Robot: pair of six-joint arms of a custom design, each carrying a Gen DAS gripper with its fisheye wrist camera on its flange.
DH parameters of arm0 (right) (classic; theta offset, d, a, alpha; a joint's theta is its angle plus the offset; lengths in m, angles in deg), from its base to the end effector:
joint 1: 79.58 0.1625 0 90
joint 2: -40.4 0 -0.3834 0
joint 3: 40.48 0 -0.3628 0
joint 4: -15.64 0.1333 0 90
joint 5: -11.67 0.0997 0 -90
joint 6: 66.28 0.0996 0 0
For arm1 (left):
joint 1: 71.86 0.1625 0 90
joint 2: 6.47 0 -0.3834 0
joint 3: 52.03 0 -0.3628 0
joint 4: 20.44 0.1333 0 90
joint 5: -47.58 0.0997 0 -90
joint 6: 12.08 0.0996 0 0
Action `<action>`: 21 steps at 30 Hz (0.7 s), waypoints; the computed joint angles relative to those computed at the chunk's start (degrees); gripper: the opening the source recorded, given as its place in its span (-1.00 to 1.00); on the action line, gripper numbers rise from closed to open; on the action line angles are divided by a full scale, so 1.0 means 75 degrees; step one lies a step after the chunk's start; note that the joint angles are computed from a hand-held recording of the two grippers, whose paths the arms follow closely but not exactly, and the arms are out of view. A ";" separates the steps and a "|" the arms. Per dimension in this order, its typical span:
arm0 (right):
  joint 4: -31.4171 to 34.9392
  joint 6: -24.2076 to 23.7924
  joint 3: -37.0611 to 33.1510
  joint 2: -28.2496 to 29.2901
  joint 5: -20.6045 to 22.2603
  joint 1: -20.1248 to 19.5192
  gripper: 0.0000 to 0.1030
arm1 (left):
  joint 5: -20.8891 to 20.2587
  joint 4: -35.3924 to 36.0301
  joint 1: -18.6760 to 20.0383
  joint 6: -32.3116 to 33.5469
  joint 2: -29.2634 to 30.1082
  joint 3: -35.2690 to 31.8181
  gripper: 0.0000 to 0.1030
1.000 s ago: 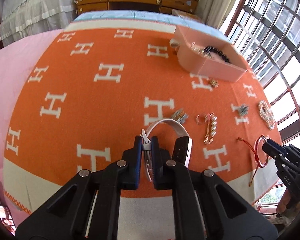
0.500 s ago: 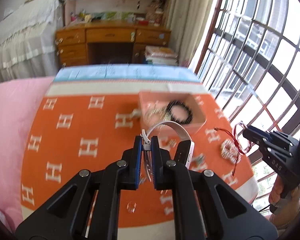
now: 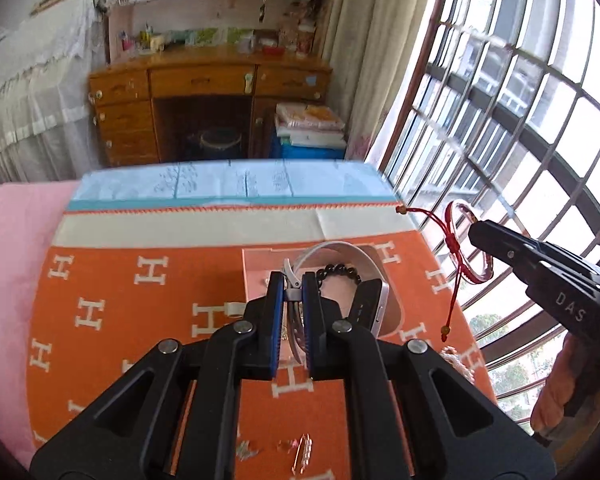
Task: Organize jewelry
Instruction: 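Lower the watch and bangle into the pink tray and open both tools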
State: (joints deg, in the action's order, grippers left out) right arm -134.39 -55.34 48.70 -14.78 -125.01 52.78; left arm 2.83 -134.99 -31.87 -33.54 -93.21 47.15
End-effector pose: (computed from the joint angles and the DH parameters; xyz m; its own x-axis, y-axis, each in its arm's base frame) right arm 0.4757 -0.4314 0.2567 -0.8239 -0.0962 0.5586 -0.4574 0.6949 -0.5549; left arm -0.2430 -0.4701 0.4195 -0.8014 0.1830 -0.5695 0.4899 0.7471 -0.4493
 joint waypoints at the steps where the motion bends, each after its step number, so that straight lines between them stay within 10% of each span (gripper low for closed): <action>1: 0.0158 0.0076 -0.0145 0.0127 0.0036 -0.0132 -0.75 | -0.0055 -0.0089 0.0185 0.0041 0.0201 -0.0059 -0.88; 12: 0.0517 0.0380 -0.0399 0.1175 0.0398 -0.1316 -0.74 | -0.0542 -0.0858 0.1432 0.0567 0.1285 0.0041 -0.78; 21: 0.0067 0.0478 0.0144 0.1150 0.0880 -0.1783 -0.62 | -0.0759 -0.1278 0.1539 0.0889 0.1040 0.0294 0.04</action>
